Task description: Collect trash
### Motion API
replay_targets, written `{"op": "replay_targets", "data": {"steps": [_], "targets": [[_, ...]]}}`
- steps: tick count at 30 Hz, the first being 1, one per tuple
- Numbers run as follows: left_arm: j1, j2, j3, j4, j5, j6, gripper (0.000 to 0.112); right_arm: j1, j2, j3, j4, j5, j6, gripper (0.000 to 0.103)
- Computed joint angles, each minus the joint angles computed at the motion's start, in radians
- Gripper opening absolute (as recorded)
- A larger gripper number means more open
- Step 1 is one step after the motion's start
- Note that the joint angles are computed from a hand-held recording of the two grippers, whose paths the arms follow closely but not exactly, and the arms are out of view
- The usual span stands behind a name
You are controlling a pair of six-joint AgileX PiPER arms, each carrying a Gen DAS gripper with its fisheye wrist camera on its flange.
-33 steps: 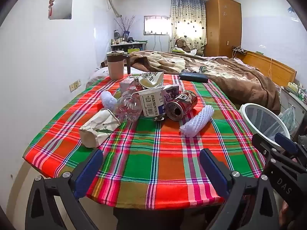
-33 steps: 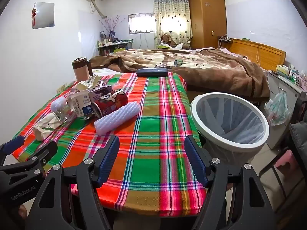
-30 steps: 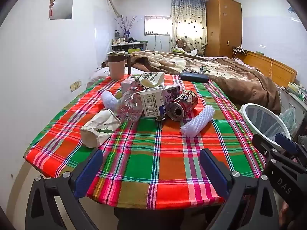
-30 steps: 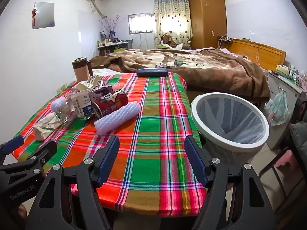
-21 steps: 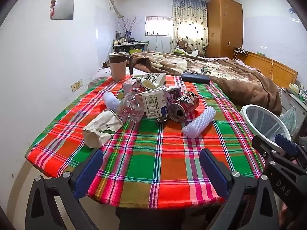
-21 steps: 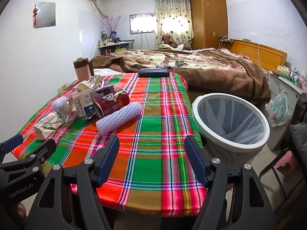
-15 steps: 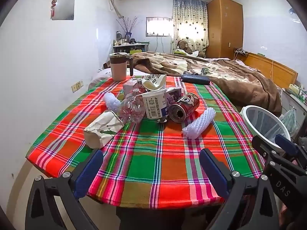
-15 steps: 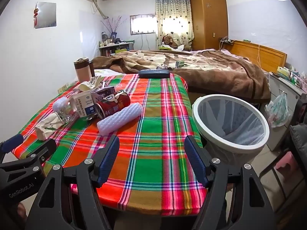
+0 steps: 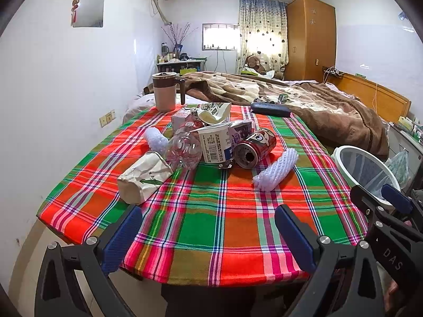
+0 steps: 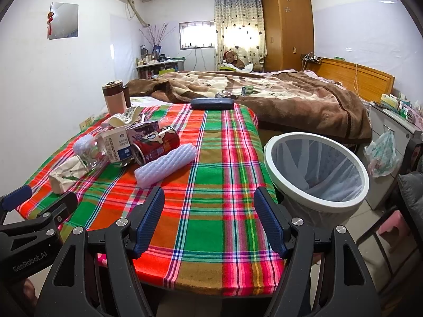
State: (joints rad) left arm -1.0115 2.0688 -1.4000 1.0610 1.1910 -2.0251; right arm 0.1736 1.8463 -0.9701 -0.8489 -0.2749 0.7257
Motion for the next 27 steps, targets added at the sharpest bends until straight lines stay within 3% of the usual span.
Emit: {"op": "replay_targets", "data": {"steps": [27], "targets": [[-0.001, -0.001, -0.001, -0.002, 0.002, -0.001, 0.101, -0.004, -0.006, 0.003, 0.011, 0.002, -0.017, 0.071]]}}
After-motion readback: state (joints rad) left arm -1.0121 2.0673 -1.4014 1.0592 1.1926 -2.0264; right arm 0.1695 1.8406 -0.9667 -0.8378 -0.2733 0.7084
